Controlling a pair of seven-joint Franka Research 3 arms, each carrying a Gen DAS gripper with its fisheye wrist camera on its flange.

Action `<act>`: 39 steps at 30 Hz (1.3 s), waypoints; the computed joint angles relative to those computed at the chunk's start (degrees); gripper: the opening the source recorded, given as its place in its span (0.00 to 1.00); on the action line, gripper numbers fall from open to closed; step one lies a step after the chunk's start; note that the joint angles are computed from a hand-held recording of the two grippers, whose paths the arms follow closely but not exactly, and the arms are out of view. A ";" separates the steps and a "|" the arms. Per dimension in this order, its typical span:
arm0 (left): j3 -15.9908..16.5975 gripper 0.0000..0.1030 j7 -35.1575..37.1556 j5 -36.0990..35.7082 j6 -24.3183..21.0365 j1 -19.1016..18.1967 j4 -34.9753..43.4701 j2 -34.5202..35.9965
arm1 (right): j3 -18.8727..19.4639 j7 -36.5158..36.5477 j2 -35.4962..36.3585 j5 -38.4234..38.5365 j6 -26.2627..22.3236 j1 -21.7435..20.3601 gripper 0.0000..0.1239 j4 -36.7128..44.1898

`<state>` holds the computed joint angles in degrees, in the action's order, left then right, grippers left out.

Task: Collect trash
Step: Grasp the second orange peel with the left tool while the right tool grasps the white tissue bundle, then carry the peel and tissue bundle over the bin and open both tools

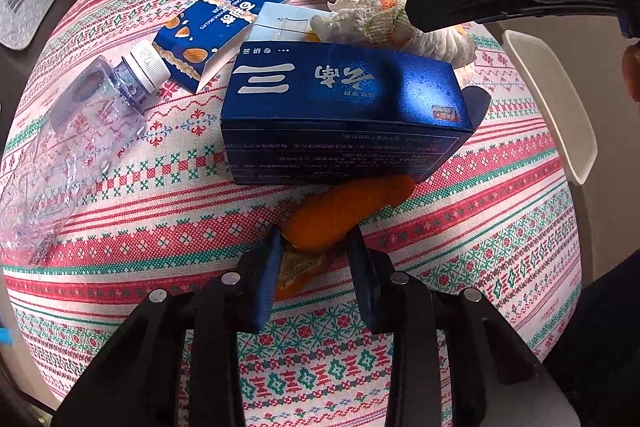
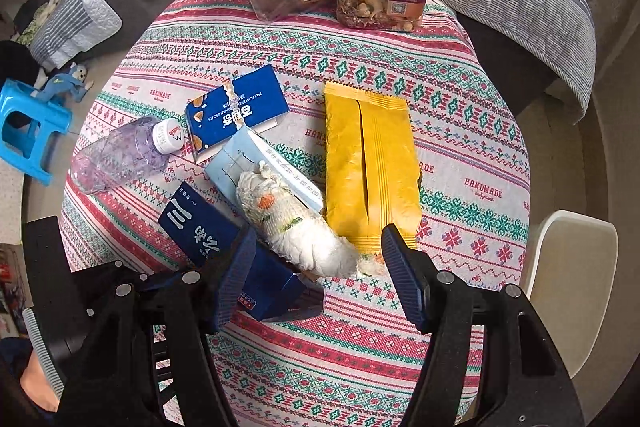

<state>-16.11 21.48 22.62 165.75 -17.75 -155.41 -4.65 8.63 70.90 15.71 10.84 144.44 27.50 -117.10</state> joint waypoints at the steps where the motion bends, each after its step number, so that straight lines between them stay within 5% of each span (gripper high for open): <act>1: 0.15 0.28 0.65 -0.46 0.44 -0.13 -0.36 -0.20 | -0.14 0.76 0.63 -0.79 -0.03 0.48 0.50 0.53; 4: 1.05 0.23 4.55 -5.05 2.59 -1.31 -2.05 -1.45 | 0.08 1.60 2.41 -1.19 -1.77 1.04 0.44 2.36; 6: 1.04 0.21 5.96 -7.52 2.86 -2.24 -2.92 -2.84 | 0.57 0.75 2.81 -0.68 -2.56 1.09 0.32 2.73; 12: 1.08 0.15 7.61 -11.70 2.93 -3.74 -5.19 -6.74 | 1.07 0.24 2.16 1.64 -3.13 0.94 0.22 2.20; 22: 1.29 0.12 6.04 -13.98 3.20 -4.72 -8.90 -15.87 | 1.38 -3.76 -4.65 8.35 -0.40 -1.09 0.22 -2.82; 26: -1.20 0.12 2.39 -11.15 0.23 -2.31 -8.49 -19.94 | 1.17 -5.93 -7.58 11.23 -0.01 -2.03 0.22 -4.54; 35: -9.64 0.12 -10.89 1.56 -1.80 5.42 1.44 -14.88 | -0.70 -9.76 -13.08 14.83 0.61 -4.28 0.22 -8.91; 39: -10.88 0.12 -16.29 8.08 -4.69 5.96 5.97 -12.79 | -1.61 -12.47 -15.60 17.28 0.46 -5.47 0.22 -10.53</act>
<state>-26.99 5.19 30.70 161.06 -11.79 -149.44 -17.44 7.01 58.43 0.11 28.12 144.90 22.04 -127.63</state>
